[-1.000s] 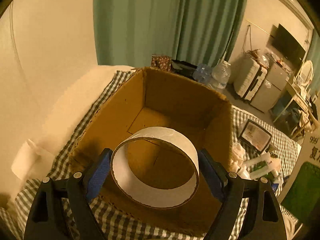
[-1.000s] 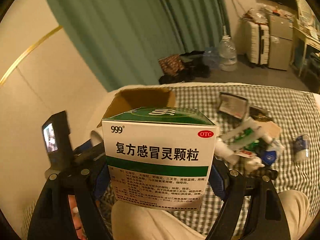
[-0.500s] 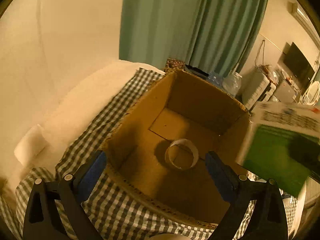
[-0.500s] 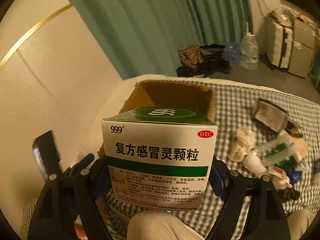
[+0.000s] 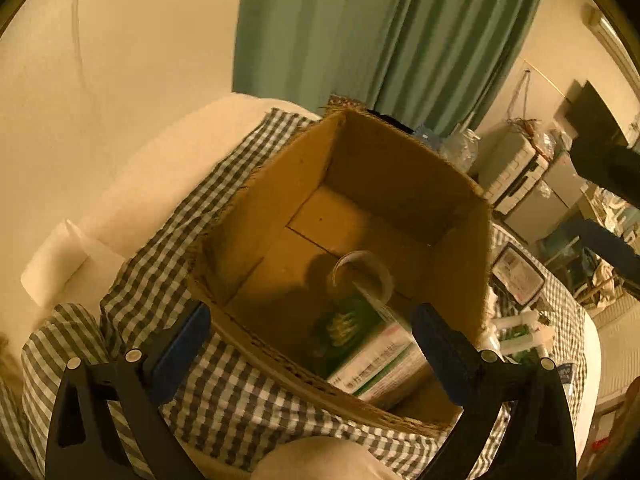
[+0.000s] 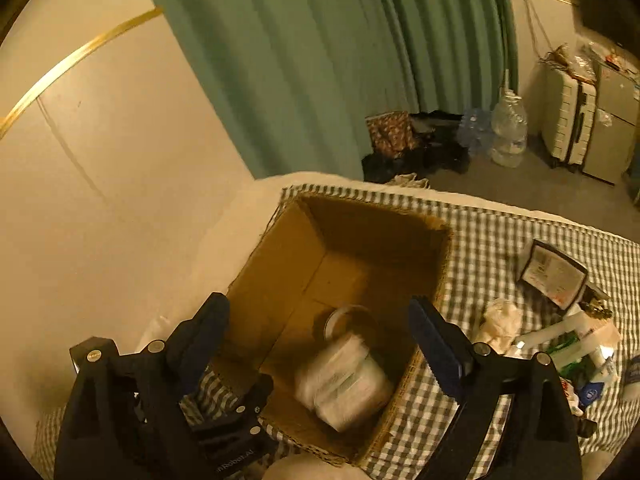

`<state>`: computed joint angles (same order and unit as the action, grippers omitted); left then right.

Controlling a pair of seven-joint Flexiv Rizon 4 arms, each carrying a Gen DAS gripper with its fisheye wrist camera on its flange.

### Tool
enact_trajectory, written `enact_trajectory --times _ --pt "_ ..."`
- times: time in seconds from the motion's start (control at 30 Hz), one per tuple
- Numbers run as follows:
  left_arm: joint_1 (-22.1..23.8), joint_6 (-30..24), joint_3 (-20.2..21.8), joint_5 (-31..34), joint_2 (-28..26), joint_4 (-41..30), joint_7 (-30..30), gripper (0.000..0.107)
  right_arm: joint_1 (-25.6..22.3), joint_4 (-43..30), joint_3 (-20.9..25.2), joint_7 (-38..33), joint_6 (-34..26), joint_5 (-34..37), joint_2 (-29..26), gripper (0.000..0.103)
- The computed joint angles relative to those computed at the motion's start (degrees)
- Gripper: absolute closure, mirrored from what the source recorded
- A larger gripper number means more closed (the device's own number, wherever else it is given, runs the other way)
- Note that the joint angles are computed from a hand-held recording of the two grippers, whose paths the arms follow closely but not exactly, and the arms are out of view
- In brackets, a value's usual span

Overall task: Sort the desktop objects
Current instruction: 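Return both tools to the pile and grasp the clear swab tub with the right tool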

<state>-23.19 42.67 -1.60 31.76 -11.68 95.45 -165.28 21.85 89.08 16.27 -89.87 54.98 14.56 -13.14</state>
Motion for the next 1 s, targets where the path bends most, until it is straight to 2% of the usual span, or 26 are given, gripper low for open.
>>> enact_trajectory --times 0.1,0.2,0.33,0.47,0.6,0.67,0.77,0.83,1.0 --pt "-1.6 -1.8 -0.9 2.3 -0.6 -2.6 0.7 0.004 -1.5 1.7 -0.5 -0.6 0.4 1.1 1.8 0.012" --pt "-3.4 -2.5 -1.8 3.8 -2.7 -6.0 2.1 0.004 -2.8 7.6 -2.5 1.7 3.9 -1.7 5.2 0.012" --pt "-6.4 -0.9 -2.7 2.8 -7.9 -11.4 6.1 0.004 -6.7 13.4 -5.1 2.4 4.7 -2.2 8.4 0.012" --pt "-9.4 0.7 -3.1 0.3 -14.3 -17.2 10.0 0.004 -10.4 19.7 -8.6 8.0 7.8 -9.1 10.3 0.012" --pt "-11.8 0.2 -3.7 -3.4 -22.5 -25.6 16.0 0.004 -14.8 21.3 -11.3 8.4 6.9 -10.6 9.9 0.012" --pt "-13.8 -2.1 -2.9 -4.1 -26.4 -31.2 18.4 0.004 -16.9 21.2 -12.2 6.8 6.4 -10.1 9.0 0.012" --pt "-16.0 -4.8 -1.4 -5.3 -32.1 -38.9 22.1 0.004 -19.7 22.3 -13.5 5.4 8.6 -11.2 7.3 0.012" --pt "-16.5 -6.1 -0.9 -7.5 -36.0 -43.9 24.0 0.004 -21.8 21.5 -13.5 2.1 8.1 -8.7 6.3 0.012" --pt "-16.6 -8.6 0.3 -13.9 -43.9 -54.0 27.5 0.004 -25.5 16.7 -13.5 -1.1 6.5 -4.2 1.0 0.012"
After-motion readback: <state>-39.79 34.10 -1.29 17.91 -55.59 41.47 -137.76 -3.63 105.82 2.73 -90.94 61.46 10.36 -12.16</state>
